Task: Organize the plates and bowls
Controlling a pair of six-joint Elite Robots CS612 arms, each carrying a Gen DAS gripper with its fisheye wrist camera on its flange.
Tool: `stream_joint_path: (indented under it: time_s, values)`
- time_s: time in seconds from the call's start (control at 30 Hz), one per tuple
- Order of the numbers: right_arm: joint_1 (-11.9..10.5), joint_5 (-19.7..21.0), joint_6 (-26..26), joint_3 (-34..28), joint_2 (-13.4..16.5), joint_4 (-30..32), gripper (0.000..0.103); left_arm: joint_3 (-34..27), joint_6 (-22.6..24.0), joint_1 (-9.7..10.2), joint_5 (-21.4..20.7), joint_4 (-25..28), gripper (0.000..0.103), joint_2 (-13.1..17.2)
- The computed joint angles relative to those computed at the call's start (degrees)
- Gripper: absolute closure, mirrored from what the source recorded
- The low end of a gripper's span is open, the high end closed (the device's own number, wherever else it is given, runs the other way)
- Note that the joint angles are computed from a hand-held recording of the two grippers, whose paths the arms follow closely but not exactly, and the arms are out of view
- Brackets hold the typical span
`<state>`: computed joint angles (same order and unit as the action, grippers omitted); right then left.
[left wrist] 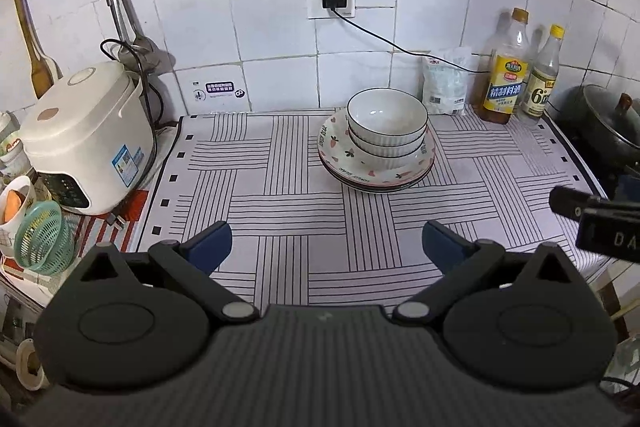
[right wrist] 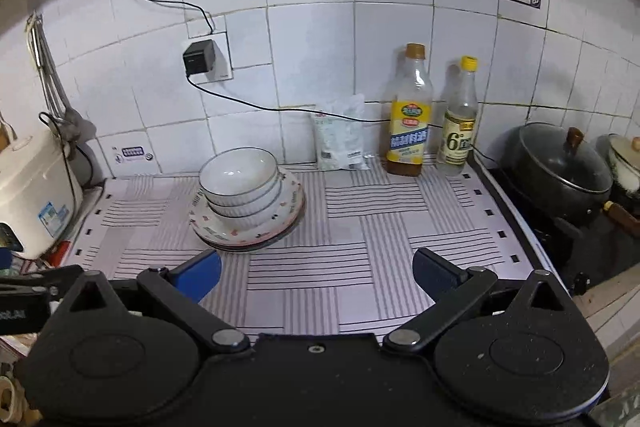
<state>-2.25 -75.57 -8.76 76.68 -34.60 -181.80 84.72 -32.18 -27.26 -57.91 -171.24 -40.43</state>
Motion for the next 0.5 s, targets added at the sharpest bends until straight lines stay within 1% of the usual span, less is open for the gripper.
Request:
stream_joint_path:
  time_s: [0.17, 0.27, 0.4, 0.5]
  values:
    - [-0.2, 0.5, -0.6, 0.9, -0.1, -0.7, 0.0, 0.2, 0.0, -0.28, 0.4, -1.2, 0.0, 0.3]
    - [-0.2, 0.6, -0.7, 1.6, -0.1, -2.3, 0.0, 0.2, -0.4, -0.4, 0.9, -0.9, 0.0, 0.4]
    - [-0.5, 2.1, 0.8, 2.5, -0.4, -3.4, 0.0, 0.4, -0.6, -0.43, 1.3, -1.1, 0.0, 0.5]
    - [-0.4, 2.3, 0.2, 2.6, -0.4, -3.7, 0.0, 0.4, -0.4, -0.41, 1.0, -1.3, 0.0, 0.6]
